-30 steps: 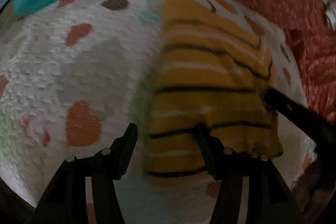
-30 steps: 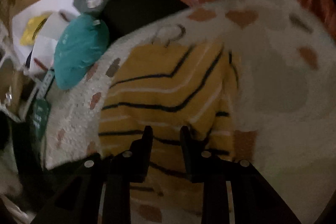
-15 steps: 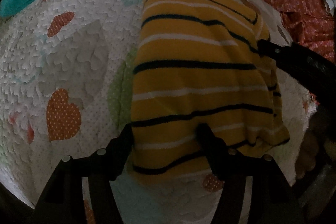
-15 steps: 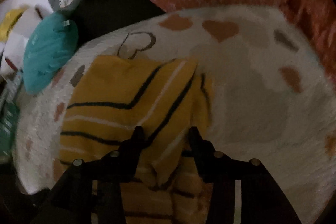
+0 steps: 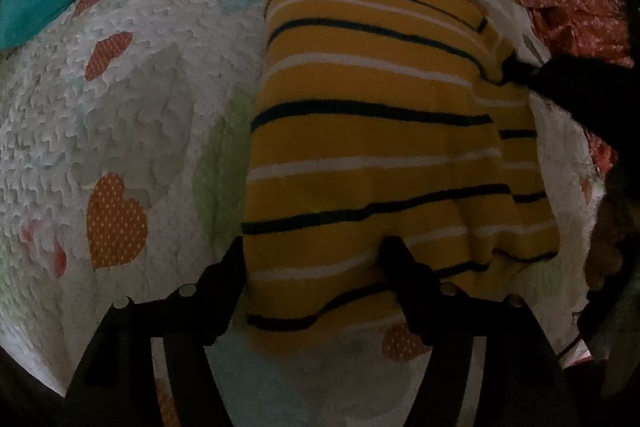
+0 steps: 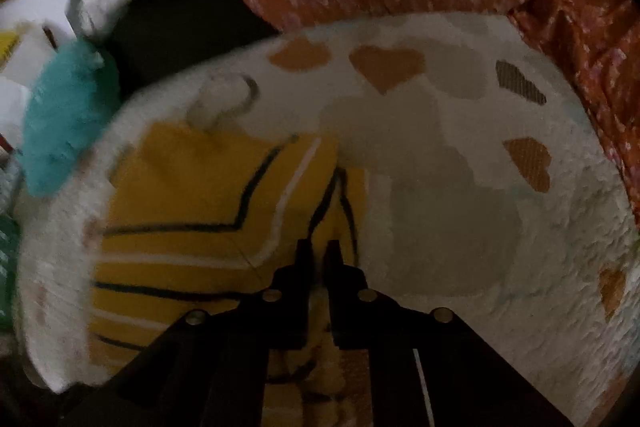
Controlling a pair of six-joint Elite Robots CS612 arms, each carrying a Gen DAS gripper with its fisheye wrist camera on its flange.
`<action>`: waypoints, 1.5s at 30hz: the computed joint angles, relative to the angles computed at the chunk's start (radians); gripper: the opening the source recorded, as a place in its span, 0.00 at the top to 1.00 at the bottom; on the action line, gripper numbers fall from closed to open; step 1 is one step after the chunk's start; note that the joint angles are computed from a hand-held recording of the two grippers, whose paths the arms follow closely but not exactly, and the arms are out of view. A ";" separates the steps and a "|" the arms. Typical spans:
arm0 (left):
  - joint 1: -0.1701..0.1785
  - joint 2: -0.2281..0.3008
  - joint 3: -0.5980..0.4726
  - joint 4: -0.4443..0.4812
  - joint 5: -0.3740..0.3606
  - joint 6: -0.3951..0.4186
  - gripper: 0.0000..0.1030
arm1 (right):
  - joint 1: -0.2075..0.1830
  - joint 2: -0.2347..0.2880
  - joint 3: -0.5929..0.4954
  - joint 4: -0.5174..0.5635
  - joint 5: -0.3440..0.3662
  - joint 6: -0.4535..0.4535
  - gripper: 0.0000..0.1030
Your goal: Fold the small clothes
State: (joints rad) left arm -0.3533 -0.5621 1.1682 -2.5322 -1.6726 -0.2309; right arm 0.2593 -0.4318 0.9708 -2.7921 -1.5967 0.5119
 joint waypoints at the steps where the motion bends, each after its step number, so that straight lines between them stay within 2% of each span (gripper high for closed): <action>1: 0.000 -0.001 0.002 0.001 -0.002 -0.002 0.34 | 0.002 -0.007 0.019 -0.060 -0.004 0.011 0.92; 2: -0.001 -0.002 0.003 0.000 -0.002 -0.004 0.34 | 0.005 -0.010 0.037 -0.143 -0.001 0.014 0.91; 3: -0.002 -0.004 0.007 -0.002 -0.001 -0.004 0.34 | 0.004 -0.009 0.047 -0.202 0.031 0.010 0.91; 4: -0.002 -0.007 0.012 -0.003 -0.003 -0.002 0.34 | 0.001 -0.007 0.051 -0.242 0.104 0.002 0.91; 6: -0.004 -0.013 0.025 -0.012 -0.002 -0.002 0.34 | -0.004 0.009 0.028 -0.227 0.204 0.000 0.91; 8: -0.006 -0.020 0.038 -0.021 0.002 -0.001 0.34 | -0.011 0.029 -0.002 -0.151 0.267 0.034 0.91; 10: -0.007 -0.032 0.061 -0.044 0.004 -0.005 0.34 | -0.021 0.039 -0.018 -0.051 0.293 0.078 0.94; 12: -0.011 -0.051 0.095 -0.083 0.030 -0.005 0.34 | -0.033 0.031 0.018 -0.089 0.323 0.146 0.96; 14: -0.020 -0.071 0.137 -0.153 0.092 0.004 0.34 | -0.031 -0.008 0.080 -0.118 0.269 0.156 0.94; 18: -0.047 -0.120 0.244 -0.378 0.247 0.028 0.34 | -0.003 -0.097 0.204 -0.146 0.089 0.074 0.78; 19: -0.053 -0.131 0.267 -0.426 0.279 0.031 0.34 | -0.001 -0.110 0.228 -0.171 0.080 0.066 0.76; 21: -0.060 -0.147 0.293 -0.488 0.317 0.027 0.34 | 0.006 -0.146 0.298 -0.232 0.044 0.075 0.62; 23: -0.067 -0.166 0.330 -0.560 0.352 0.017 0.31 | 0.017 -0.180 0.373 -0.281 0.010 0.096 0.54; 25: -0.076 -0.184 0.371 -0.623 0.389 0.015 0.26 | 0.027 -0.200 0.414 -0.281 -0.012 0.094 0.54; 27: -0.083 -0.198 0.406 -0.662 0.420 0.016 0.25 | 0.038 -0.217 0.448 -0.266 -0.024 0.080 0.54; 31: -0.089 -0.224 0.460 -0.712 0.448 -0.010 0.18 | 0.060 -0.236 0.495 -0.260 -0.044 0.077 0.53; 33: -0.094 -0.234 0.485 -0.755 0.480 -0.026 0.12 | 0.070 -0.241 0.509 -0.259 -0.066 0.070 0.53; 35: -0.101 -0.240 0.510 -0.830 0.532 -0.029 0.02 | 0.079 -0.246 0.521 -0.259 -0.078 0.059 0.53; 37: -0.105 -0.243 0.525 -0.878 0.563 -0.023 0.00 | 0.086 -0.247 0.527 -0.262 -0.080 0.050 0.52; 40: -0.103 -0.240 0.530 -0.895 0.583 -0.003 0.00 | 0.099 -0.243 0.521 -0.255 -0.095 0.009 0.51; 45: -0.088 -0.238 0.503 -0.786 0.557 -0.024 0.00 | 0.112 -0.228 0.496 -0.243 -0.120 -0.050 0.48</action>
State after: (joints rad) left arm -0.4412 -0.8003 1.6707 -3.3181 -1.1160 -0.2552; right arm 0.3711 -0.6598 1.4672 -3.0350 -1.7164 0.4620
